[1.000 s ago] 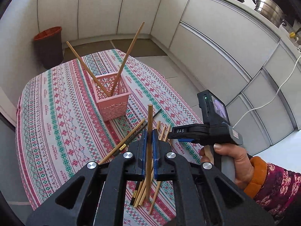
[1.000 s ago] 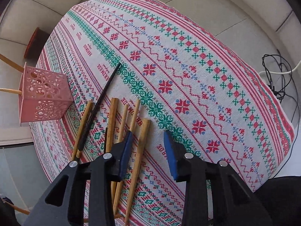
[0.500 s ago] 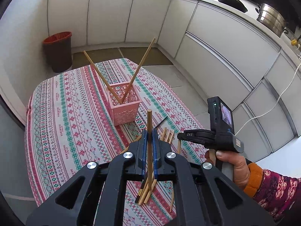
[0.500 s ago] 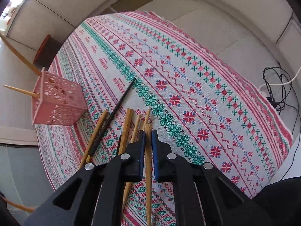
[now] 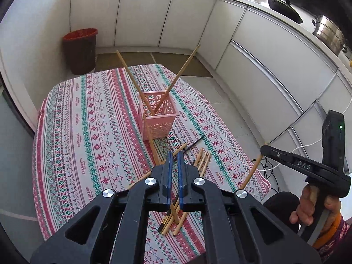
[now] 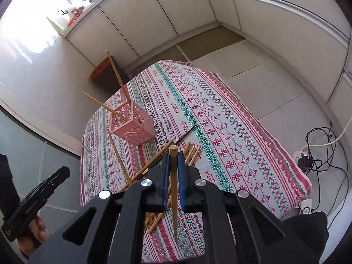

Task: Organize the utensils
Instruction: 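Carry both held chopsticks upright over the pink basket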

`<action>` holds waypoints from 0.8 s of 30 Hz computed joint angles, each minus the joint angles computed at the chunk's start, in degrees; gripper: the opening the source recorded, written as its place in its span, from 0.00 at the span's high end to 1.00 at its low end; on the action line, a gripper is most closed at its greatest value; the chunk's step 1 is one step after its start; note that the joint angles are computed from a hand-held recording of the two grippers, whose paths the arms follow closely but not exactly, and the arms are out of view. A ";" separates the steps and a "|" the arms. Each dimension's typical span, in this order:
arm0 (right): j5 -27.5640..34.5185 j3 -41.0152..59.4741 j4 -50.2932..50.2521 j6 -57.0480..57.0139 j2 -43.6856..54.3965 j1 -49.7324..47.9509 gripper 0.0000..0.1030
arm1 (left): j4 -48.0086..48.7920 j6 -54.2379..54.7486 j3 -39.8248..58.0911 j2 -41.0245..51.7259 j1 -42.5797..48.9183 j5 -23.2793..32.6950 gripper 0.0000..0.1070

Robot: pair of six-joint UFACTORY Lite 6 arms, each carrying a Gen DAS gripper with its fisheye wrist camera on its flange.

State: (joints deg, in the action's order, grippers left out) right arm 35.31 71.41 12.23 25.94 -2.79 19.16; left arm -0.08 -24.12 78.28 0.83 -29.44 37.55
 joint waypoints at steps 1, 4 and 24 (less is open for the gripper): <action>0.26 0.04 1.21 -1.36 -0.17 -0.59 0.93 | -3.54 2.43 0.05 1.26 1.96 0.08 0.95; -0.08 -0.75 2.63 -2.50 -0.79 -1.59 0.93 | -14.08 8.53 -0.19 7.31 7.74 0.48 0.65; 2.49 4.17 8.38 -10.75 2.24 -5.44 0.93 | -1.76 -2.92 19.10 29.13 5.48 -0.09 0.96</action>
